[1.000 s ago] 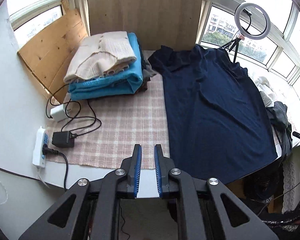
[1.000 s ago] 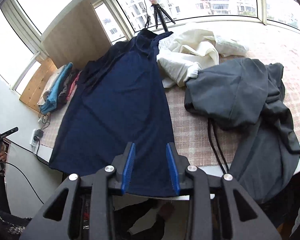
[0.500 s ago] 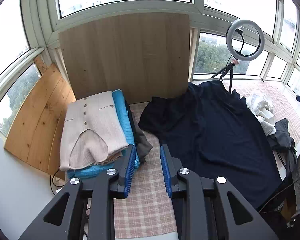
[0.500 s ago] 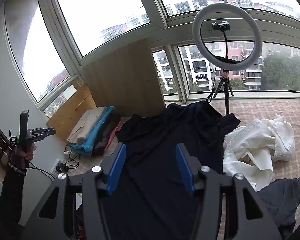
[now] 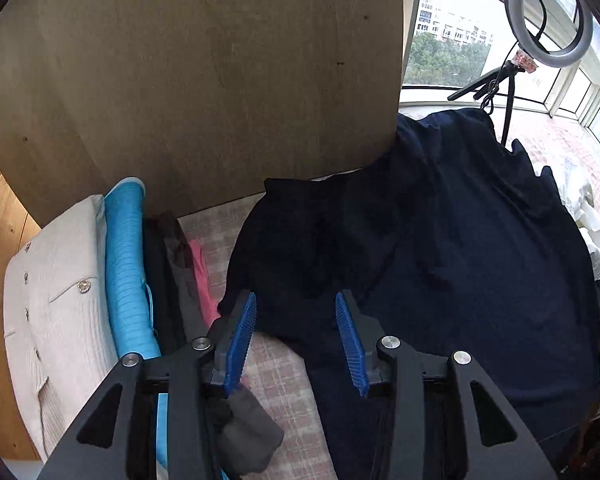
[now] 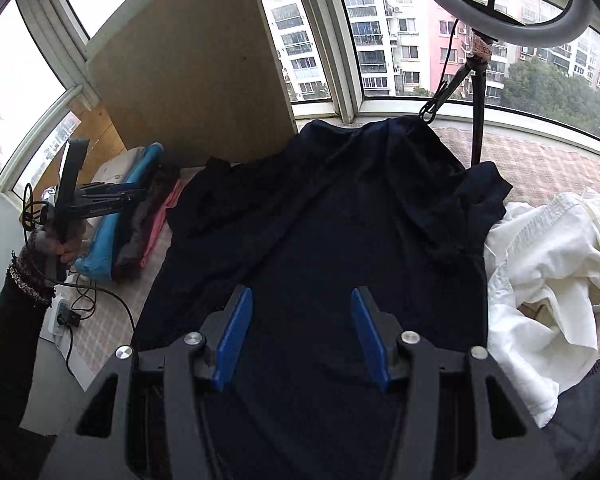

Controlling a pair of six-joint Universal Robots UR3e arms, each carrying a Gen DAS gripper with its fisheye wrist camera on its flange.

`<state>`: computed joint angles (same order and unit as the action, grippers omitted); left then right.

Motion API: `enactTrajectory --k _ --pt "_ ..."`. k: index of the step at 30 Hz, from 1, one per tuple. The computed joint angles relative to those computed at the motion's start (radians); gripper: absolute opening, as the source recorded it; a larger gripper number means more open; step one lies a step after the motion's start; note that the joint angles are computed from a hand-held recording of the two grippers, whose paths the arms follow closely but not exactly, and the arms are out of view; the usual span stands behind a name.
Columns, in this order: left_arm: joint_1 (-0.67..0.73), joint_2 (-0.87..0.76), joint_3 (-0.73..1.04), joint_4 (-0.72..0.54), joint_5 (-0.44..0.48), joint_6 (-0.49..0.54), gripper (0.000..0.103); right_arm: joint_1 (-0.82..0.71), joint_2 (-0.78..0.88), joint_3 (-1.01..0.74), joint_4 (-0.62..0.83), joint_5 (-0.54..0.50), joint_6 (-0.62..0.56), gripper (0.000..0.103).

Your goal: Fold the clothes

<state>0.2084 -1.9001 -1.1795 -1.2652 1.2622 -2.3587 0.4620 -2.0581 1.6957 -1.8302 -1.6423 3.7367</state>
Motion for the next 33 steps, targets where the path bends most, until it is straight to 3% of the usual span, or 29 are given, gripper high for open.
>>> enactTrajectory --k 6,11,14,15,16,17,19,24,25,28,29,30,31,33 --pt "-0.112 -0.374 0.418 -0.053 0.103 -0.168 0.043 -0.264 0.023 0.159 -0.149 0.119 -0.251 0.051" --pt "-0.177 -0.581 0.667 -0.135 0.191 -0.172 0.046 -0.372 0.132 0.274 -0.308 0.127 -0.384 0.051" --pt "-0.186 -0.576 0.608 -0.085 0.198 -0.170 0.046 -0.459 0.169 0.346 -0.384 0.197 -0.432 0.051" --pt "-0.183 -0.549 0.544 -0.035 0.193 -0.165 0.038 -0.474 0.177 0.367 -0.409 0.210 -0.440 0.051" --pt "-0.181 -0.522 0.477 0.017 0.187 -0.159 0.009 -0.489 0.186 0.387 -0.433 0.223 -0.447 0.051" --pt "-0.176 -0.506 0.440 0.041 0.186 -0.164 0.001 -0.501 0.194 0.402 -0.450 0.234 -0.457 0.051" --pt "-0.159 -0.460 0.350 0.106 0.184 -0.185 0.000 -0.511 0.214 0.419 -0.472 0.233 -0.470 0.051" --pt "-0.100 -0.273 0.054 0.524 0.334 -0.266 0.000 -0.506 0.238 0.440 -0.482 0.141 -0.484 0.051" --pt "-0.069 -0.269 0.069 0.491 0.293 -0.279 0.000 -0.506 0.231 0.449 -0.491 0.125 -0.489 0.051" --pt "0.007 -0.295 0.229 0.207 0.128 -0.271 0.000 -0.524 0.213 0.443 -0.462 0.138 -0.492 0.051" --pt "0.015 -0.304 0.261 0.141 0.091 -0.254 0.002 -0.529 0.206 0.437 -0.455 0.152 -0.496 0.051" --pt "0.014 -0.316 0.295 0.072 0.062 -0.229 0.015 -0.533 0.200 0.430 -0.448 0.165 -0.500 0.051" --pt "0.008 -0.322 0.309 0.025 0.041 -0.203 0.037 -0.532 0.200 0.416 -0.440 0.170 -0.504 0.051" --pt "-0.012 -0.327 0.299 0.001 0.011 -0.150 0.060 -0.534 0.200 0.388 -0.421 0.186 -0.512 0.052"
